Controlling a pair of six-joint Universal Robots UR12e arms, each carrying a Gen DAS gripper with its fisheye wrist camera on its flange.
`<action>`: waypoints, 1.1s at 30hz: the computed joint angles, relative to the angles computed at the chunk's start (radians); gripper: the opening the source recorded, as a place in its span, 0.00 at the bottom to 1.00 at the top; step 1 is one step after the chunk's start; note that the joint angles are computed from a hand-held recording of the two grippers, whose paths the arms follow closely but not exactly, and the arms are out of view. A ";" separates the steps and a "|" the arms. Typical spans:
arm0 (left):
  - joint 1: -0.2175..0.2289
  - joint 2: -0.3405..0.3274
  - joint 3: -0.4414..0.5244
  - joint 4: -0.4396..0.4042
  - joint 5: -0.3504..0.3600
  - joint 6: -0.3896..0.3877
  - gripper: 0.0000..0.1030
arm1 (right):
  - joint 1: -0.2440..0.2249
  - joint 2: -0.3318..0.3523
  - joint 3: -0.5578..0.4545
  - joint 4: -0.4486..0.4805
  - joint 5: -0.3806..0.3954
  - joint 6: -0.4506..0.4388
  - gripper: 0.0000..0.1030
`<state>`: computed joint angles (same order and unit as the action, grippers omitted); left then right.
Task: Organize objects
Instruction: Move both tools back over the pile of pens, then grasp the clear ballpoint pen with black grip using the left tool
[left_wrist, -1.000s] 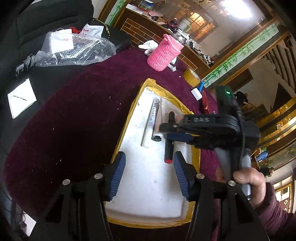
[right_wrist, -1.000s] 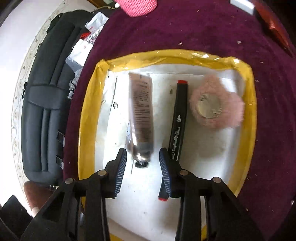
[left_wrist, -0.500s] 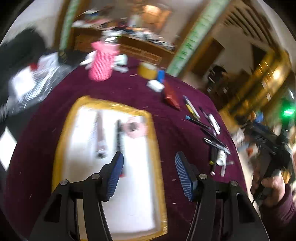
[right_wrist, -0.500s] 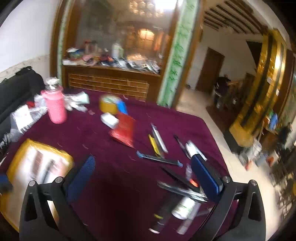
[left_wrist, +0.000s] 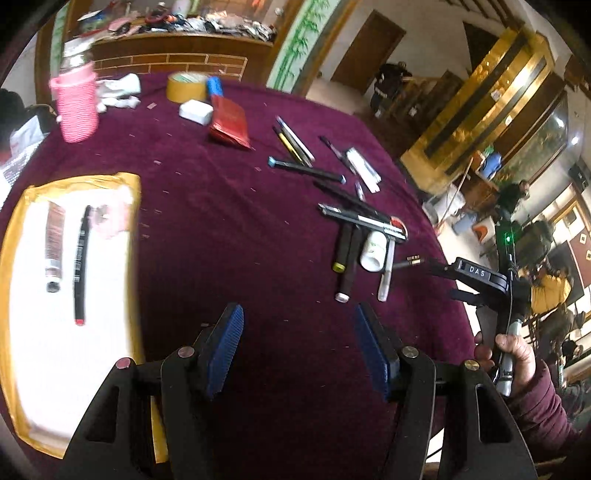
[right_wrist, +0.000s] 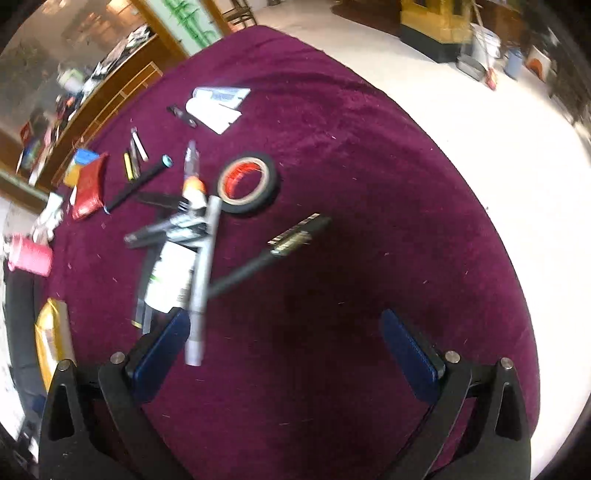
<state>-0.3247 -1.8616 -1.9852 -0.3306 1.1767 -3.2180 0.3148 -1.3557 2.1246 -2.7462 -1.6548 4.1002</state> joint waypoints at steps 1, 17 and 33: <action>-0.017 -0.014 0.015 -0.009 0.015 0.000 0.54 | 0.002 0.001 0.004 -0.001 -0.008 -0.020 1.00; -0.221 -0.334 0.479 -0.057 0.215 0.173 0.54 | 0.082 0.078 -0.014 0.037 -0.135 -0.348 1.00; -0.183 -0.282 0.467 -0.565 0.214 0.411 0.56 | 0.084 0.066 0.005 0.006 -0.127 -0.416 1.00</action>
